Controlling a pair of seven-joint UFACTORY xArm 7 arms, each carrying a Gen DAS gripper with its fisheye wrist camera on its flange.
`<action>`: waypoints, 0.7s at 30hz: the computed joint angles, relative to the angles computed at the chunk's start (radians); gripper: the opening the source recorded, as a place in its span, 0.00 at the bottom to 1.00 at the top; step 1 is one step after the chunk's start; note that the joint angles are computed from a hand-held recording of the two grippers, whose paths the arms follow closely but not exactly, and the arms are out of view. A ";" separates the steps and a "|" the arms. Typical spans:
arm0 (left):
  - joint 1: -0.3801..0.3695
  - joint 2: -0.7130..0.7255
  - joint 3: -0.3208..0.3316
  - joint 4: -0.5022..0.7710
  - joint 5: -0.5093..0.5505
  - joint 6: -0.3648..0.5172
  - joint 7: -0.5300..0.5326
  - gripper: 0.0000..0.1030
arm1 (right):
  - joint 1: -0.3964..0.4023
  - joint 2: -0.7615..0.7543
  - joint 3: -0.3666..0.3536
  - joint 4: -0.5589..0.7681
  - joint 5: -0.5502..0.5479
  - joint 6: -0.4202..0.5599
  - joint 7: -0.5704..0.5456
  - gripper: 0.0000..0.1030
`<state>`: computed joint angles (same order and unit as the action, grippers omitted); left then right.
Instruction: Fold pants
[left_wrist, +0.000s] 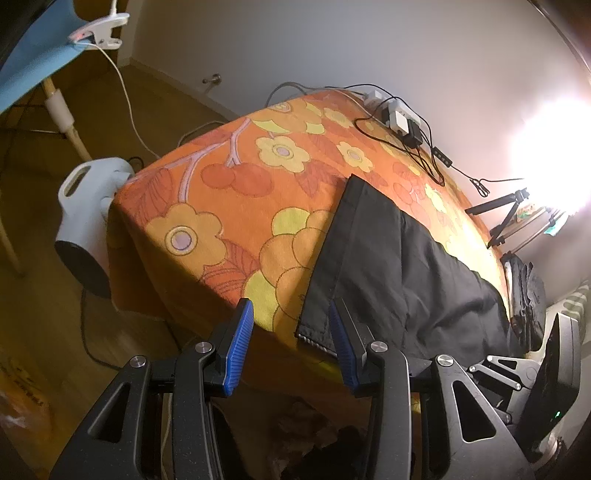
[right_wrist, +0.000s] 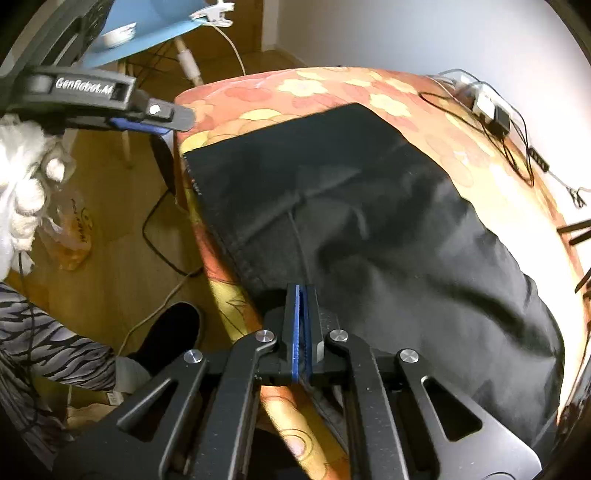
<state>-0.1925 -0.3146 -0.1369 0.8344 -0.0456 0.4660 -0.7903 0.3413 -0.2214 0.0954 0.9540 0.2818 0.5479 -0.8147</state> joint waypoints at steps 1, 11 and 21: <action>-0.001 0.000 0.000 0.000 -0.002 -0.001 -0.001 0.39 | 0.008 -0.003 -0.012 0.005 0.029 0.017 -0.024 0.02; -0.003 0.002 -0.001 0.005 -0.001 -0.004 -0.007 0.40 | 0.049 -0.024 0.033 -0.037 0.027 -0.054 -0.075 0.27; -0.001 -0.004 0.007 -0.005 -0.012 -0.010 0.000 0.39 | 0.000 0.036 0.034 0.015 -0.118 -0.066 0.076 0.01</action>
